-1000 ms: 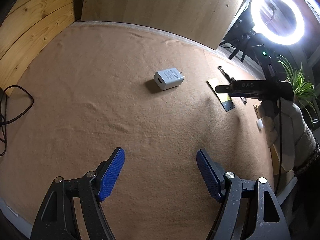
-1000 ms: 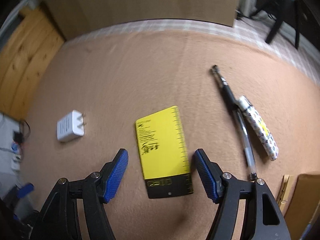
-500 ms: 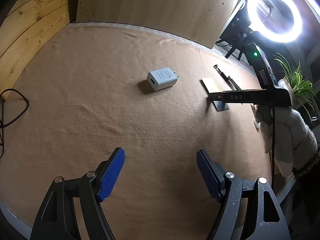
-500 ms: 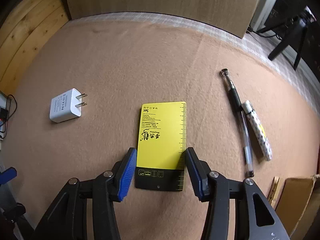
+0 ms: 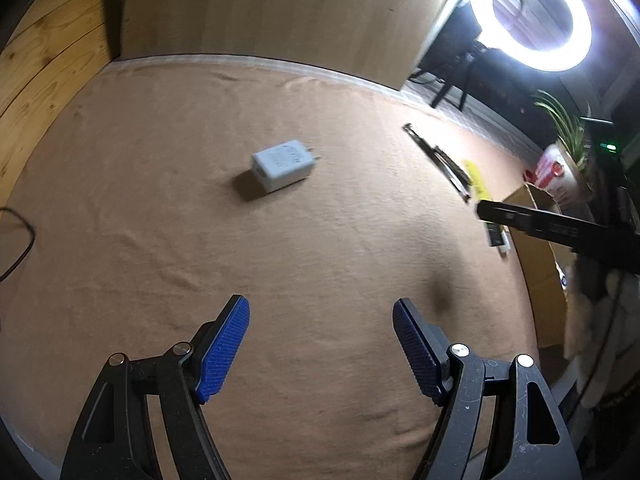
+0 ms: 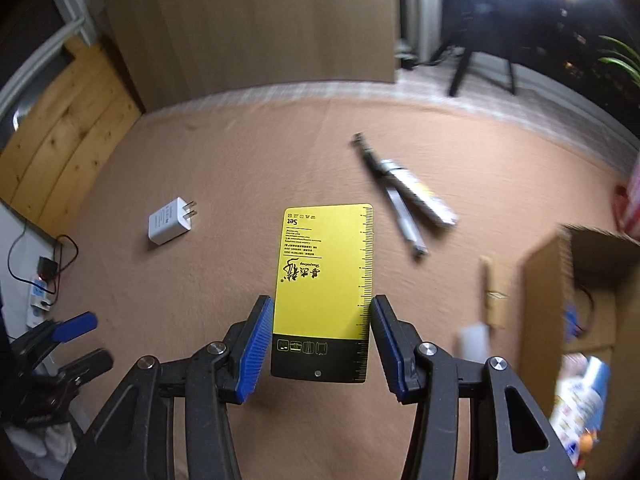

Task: Organize objects
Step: 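Lift the yellow card with the right tool and drop it into the box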

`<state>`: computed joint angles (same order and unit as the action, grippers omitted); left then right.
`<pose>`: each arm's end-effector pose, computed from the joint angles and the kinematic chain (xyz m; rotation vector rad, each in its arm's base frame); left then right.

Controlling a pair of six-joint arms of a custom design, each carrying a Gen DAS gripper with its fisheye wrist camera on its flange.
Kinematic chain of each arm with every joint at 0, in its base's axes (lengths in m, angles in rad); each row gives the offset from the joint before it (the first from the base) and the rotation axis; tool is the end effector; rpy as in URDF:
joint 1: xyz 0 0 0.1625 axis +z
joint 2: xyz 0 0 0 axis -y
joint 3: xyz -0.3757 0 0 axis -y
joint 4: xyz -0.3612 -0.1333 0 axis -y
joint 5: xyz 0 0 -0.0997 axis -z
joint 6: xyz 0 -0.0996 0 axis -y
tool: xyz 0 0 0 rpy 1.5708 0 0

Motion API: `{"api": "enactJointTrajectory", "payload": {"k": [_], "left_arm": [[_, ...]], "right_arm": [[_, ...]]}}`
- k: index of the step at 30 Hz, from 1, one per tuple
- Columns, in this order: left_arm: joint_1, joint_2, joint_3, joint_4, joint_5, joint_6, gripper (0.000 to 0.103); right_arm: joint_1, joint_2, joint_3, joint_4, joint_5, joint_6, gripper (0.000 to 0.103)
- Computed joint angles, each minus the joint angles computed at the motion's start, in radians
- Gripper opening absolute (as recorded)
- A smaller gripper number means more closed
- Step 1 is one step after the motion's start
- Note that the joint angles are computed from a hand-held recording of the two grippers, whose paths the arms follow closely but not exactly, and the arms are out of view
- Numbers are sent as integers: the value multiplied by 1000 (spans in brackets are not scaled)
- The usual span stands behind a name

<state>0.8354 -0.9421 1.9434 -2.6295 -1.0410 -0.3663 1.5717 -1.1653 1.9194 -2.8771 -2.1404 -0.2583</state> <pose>-0.2128 -0.5089 0.0821 0.4721 2.6428 -0.4468 0.0801 -0.5403 0.2413 0.1151 -2.4547 0.5961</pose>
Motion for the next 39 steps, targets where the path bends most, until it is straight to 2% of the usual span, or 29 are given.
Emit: {"api": "enactJointTrajectory", "payload": {"k": [6,13,23,26,28,29,39], "left_arm": [[-19,63,-57,9,-27,40,77],[-39,125,-114,27,-53,69,77],[-66,184,-152,27,-76,87,77],[-69,188,-153,29,-75,81,77],[-69,188,-153,30,-75,78,77],[-69,190,-153,31,-75,77,77],[-78,246,-210,49,-71,103,77]], "right_arm": [[-31,-151,114,-59,-41,5,46],[-109,-241,151,-97,-82,7,46],[-176,-249,123,-134,-122,-29,46],[-187,-258,122,-137,-98,-49,47],[-185,-259,121,-129,-109,-48,59],[-183,-260,126,-141,-112,-50,61],[-197,-362,200,-127,-46,13,61]]}}
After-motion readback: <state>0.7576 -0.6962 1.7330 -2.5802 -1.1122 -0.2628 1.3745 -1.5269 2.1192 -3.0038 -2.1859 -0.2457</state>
